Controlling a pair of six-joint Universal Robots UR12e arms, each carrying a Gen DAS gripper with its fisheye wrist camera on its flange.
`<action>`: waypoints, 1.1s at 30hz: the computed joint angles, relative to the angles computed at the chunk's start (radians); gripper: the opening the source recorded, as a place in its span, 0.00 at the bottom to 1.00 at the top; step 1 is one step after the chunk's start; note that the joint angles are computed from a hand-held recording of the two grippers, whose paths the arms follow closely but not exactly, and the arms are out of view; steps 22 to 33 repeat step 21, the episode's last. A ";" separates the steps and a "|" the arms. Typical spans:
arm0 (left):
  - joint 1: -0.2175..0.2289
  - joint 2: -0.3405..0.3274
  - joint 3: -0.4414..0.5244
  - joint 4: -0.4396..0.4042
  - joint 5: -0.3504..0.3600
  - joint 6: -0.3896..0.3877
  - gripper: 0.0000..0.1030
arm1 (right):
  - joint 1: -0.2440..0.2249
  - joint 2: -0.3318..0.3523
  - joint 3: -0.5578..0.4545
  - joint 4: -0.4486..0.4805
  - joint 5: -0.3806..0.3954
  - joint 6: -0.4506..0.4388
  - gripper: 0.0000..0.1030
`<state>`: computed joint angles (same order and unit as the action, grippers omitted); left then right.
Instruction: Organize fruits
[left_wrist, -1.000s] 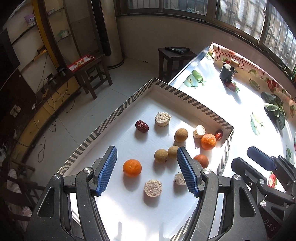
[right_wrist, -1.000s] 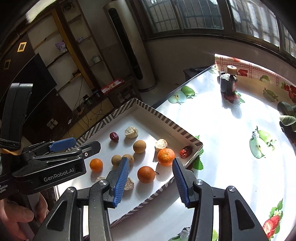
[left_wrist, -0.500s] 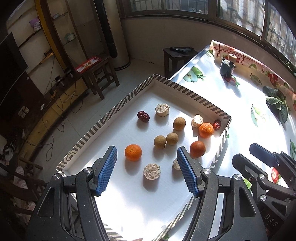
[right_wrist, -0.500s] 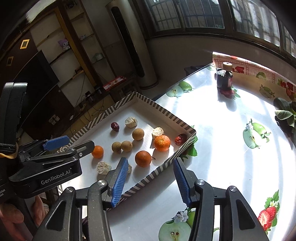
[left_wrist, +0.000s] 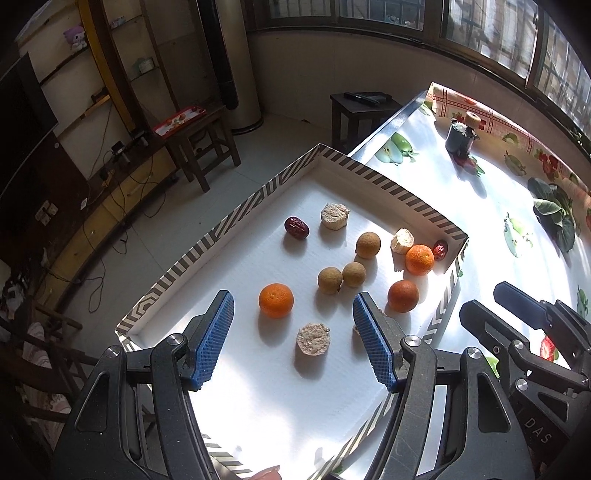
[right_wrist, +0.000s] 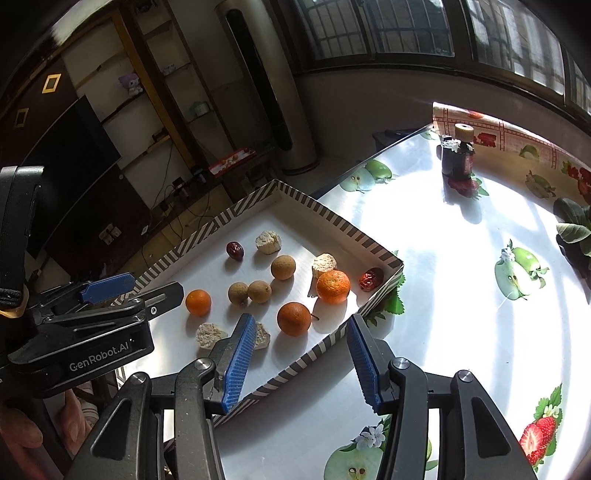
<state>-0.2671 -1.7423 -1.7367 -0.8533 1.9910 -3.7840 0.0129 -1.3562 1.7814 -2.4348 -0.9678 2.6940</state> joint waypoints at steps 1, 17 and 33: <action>0.001 0.001 -0.001 -0.002 -0.002 -0.001 0.66 | 0.001 0.001 -0.001 -0.001 0.000 0.002 0.48; 0.003 0.004 -0.010 -0.004 0.024 0.007 0.66 | 0.013 0.004 -0.002 0.009 -0.003 0.008 0.48; -0.006 0.000 -0.003 0.005 0.037 0.044 0.66 | 0.011 0.005 -0.001 -0.002 -0.002 0.031 0.48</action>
